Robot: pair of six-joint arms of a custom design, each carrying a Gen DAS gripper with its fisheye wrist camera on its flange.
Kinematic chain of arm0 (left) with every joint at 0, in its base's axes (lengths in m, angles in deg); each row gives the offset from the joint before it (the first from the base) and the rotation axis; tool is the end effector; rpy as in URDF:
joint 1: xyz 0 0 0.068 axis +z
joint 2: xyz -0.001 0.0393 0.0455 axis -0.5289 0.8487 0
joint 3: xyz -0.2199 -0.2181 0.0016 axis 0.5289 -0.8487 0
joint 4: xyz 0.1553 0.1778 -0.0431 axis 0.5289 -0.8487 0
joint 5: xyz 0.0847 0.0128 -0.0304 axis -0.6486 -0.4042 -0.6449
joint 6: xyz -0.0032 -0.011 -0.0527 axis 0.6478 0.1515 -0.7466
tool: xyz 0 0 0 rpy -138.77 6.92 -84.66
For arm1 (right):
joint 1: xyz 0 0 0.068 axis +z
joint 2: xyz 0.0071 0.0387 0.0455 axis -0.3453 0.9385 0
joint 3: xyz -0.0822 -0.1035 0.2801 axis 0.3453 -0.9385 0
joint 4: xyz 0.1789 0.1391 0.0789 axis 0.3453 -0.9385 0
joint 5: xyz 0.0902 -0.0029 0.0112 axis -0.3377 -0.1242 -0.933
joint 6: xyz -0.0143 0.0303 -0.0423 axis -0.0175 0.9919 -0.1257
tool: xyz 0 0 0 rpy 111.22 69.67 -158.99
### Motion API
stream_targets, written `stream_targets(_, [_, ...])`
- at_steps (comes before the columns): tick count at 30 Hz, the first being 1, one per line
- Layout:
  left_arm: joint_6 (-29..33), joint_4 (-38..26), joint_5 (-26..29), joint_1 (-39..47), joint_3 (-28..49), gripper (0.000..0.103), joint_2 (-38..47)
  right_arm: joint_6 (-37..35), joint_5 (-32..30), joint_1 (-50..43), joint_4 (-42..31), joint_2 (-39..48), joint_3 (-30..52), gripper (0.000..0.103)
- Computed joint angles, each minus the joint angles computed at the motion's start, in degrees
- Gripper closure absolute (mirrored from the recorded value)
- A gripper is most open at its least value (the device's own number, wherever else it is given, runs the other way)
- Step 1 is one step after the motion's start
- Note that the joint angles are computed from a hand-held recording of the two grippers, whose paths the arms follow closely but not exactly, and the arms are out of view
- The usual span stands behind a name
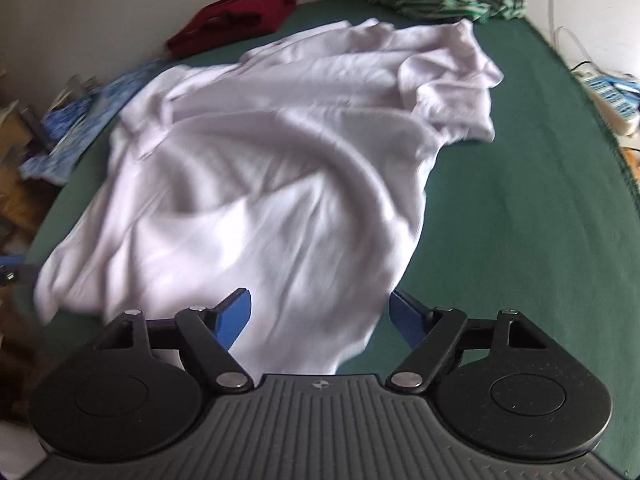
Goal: Fold clothes
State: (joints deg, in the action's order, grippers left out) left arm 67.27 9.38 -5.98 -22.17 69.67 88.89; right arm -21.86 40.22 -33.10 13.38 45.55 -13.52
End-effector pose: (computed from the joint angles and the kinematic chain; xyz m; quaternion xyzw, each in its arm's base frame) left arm 0.2667 0.0418 0.2060 -0.0513 0.9625 -0.0268 0.2652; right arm 0.3558 -0.0636 0.1490 -0.1314 0.9399 0.1766 0.2611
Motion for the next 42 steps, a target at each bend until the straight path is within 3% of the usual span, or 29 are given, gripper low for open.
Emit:
stream_targets(3, [-3.62, 3.6, -3.1, -4.12, -4.96, 0.004, -1.43, -7.83, -4.92, -3.73, -3.86, -0.93, -2.74, 0.022])
stream_targets(6, [-6.16, 10.04, -10.53, -10.06, -6.74, 0.008, 1.72, -11.19, -7.83, -3.89, 1.01, -2.77, -8.44, 0.021])
stream_targets(7, [-6.14, 11.87, -11.08, -11.02, -6.54, 0.013, 3.16, -11.05, -7.58, -3.09, 4.36, -3.48, -10.7, 0.021])
stream_targets(8, [-6.38, 12.75, -11.42, -11.9, -5.71, 0.025, 4.79, -10.4, -7.58, -2.18, 8.35, -3.92, -12.98, 0.02])
stream_targets(9, [-6.09, 12.73, -9.97, -11.76, -4.54, 0.029, 5.72, -9.3, -7.46, -1.22, 13.39, -4.16, -15.51, 0.019])
stream_targets(10, [-5.8, 12.68, -8.51, -11.64, -3.35, 0.05, 6.65, -8.02, -6.61, -0.06, 18.81, -4.38, -18.11, 0.02])
stream_targets(11, [-5.51, 12.57, -7.08, -11.51, -2.15, 0.074, 7.56, -6.62, -4.59, 1.27, 23.49, -4.58, -19.99, 0.029])
stream_targets(12, [-4.54, 11.34, -6.67, -11.48, -0.84, 0.084, 7.72, -5.48, -2.51, 2.38, 26.1, -4.64, -20.41, 0.054])
stream_targets(14, [-2.5, 9.13, -5.14, -10.59, 0.66, 0.09, 5.95, -2.98, 1.02, 4.09, 29.69, -4.74, -20.49, 0.09])
stream_targets(16, [-0.38, 6.93, -2.72, -8.81, 1.36, 0.091, 2.31, 1.84, -0.02, 1.7, 28.07, -7.44, -18.9, 0.091])
stream_targets(18, [4.34, 1.48, 4.08, -4.2, 2.34, 0.091, -5.1, 5.67, -2.06, -1.6, 25.1, -10.92, -16.88, 0.091])
stream_targets(23, [20.39, -18.22, 22.19, 11.37, 9.92, 0.087, -13.61, -3.05, -8.32, -9.26, 0.71, -18.85, -7.13, 0.089])
stream_targets(24, [23.8, -21.06, 23.56, 13.7, 10.72, 0.084, -12.92, -5.46, -8.88, -10.53, -4.25, -19.84, -4.98, 0.082])
stream_targets(25, [26.87, -22.25, 23.83, 15.37, 10.45, 0.073, -11.95, -8.05, -8.44, -11.21, -9.12, -20.13, -3.07, 0.074])
stream_targets(27, [30.5, -22.58, 20.5, 16.68, 8.31, 0.07, -8.67, -12.02, -3.39, -10.15, -15.94, -19.1, -1.6, 0.028])
stream_targets(28, [32.13, -22.81, 18.75, 17.65, 7.37, 0.069, -6.28, -11.59, 0.73, -8.95, -14.58, -19.38, -3.62, 0.027])
stream_targets(31, [36.14, -19.72, 15.02, 20.59, 3.0, 0.068, -1.64, -8.38, 8.14, -6.6, -7.29, -19.97, -10.96, 0.034])
stream_targets(33, [36.24, -15.56, 15.42, 20.91, 0.62, 0.057, -0.71, -6.01, 10.19, -5.3, -3.63, -19.56, -14.85, 0.032])
stream_targets(35, [35.3, -10.92, 16.86, 20.94, -1.44, 0.013, 0.47, -3.89, 12.41, -3.4, -0.63, -18.91, -17.84, 0.031])
stream_targets(36, [33.27, -7.59, 17.0, 19.98, -2.93, 0.009, 0.6, -3.06, 13.34, -2.42, 1.8, -18.56, -19.44, 0.03])
stream_targets(37, [31.77, -4.77, 16.69, 18.46, -3.76, 0.011, 1.31, -1.74, 14.96, -1.27, 5.09, -18.27, -21.3, 0.03])
stream_targets(39, [29.59, -1.71, 15.21, 14.38, -4.15, 0.032, 3.0, 2.2, 19.37, 0.94, 12.97, -17.66, -25.03, 0.034])
stream_targets(40, [28.09, -0.16, 14.4, 12.19, -4.63, 0.04, 3.74, 4.15, 18.79, 0.67, 14.36, -17.26, -25.5, 0.035])
stream_targets(41, [27.67, 2.21, 12.89, 10.5, -5.88, 0.047, 2.87, 5.88, 17.44, 0.11, 14.56, -16.95, -25.39, 0.06])
stream_targets(42, [27.31, 4.49, 11.33, 8.8, -7.05, 0.049, 2.09, 6.97, 15.34, -0.73, 12.34, -17.07, -24.21, 0.098])
